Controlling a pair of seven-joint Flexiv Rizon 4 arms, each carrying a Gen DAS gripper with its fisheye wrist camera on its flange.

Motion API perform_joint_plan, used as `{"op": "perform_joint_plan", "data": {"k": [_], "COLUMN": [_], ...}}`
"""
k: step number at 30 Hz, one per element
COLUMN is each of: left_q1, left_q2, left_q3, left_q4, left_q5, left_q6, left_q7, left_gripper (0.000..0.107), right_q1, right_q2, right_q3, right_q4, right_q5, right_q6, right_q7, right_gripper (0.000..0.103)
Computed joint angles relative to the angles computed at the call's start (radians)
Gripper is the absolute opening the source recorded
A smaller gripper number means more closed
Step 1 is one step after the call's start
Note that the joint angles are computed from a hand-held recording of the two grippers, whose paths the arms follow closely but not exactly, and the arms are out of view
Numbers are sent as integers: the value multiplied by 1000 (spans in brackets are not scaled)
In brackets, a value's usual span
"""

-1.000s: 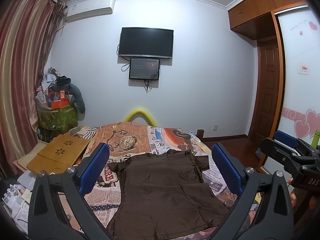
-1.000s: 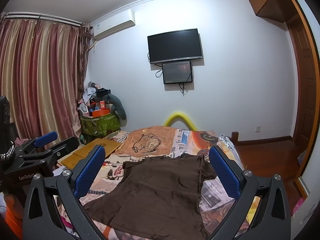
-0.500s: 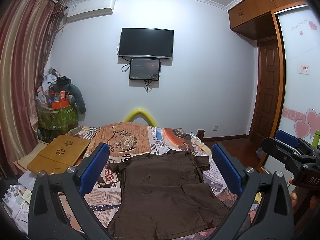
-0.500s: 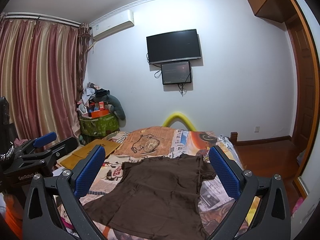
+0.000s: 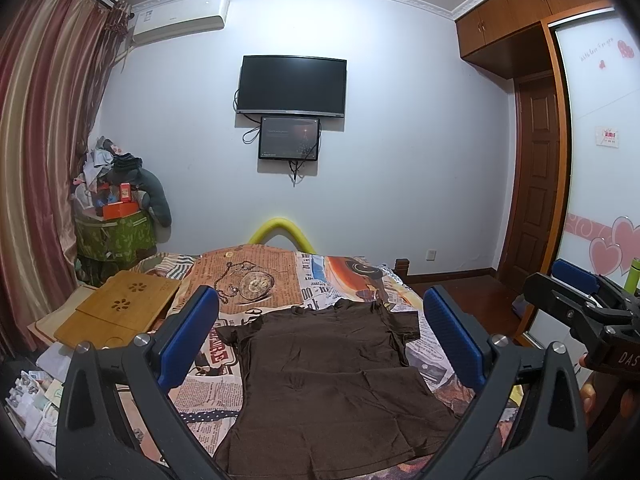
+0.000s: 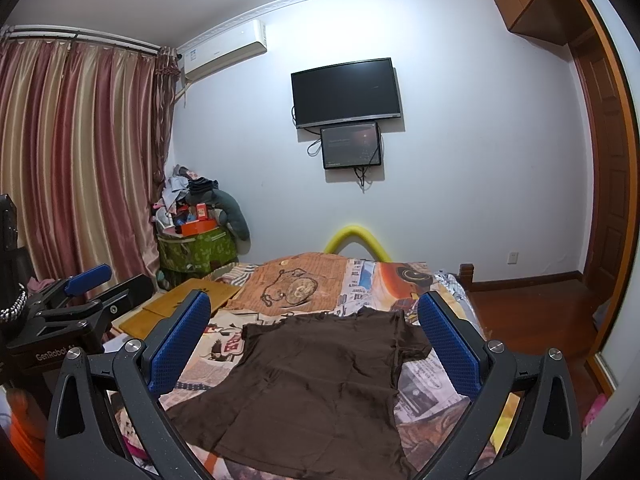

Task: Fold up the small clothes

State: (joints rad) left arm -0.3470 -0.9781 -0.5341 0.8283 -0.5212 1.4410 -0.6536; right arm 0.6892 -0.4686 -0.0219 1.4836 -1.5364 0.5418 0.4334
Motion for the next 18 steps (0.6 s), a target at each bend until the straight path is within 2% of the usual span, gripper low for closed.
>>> {"op": "perform_joint_plan", "data": {"k": [18], "left_q1": [1], "left_q2": [-1], "left_q3": [-3], "left_q4": [2], "left_q5": [3], "left_q6": [2], "left_q7": [0], "left_gripper": [103], "right_q1": [-1], "right_q2": [1], "right_q3": [1], "right_q4": [1], "right_q5": [0], "right_q6": [0], "right_q7": [0], "right_gripper": [103]}}
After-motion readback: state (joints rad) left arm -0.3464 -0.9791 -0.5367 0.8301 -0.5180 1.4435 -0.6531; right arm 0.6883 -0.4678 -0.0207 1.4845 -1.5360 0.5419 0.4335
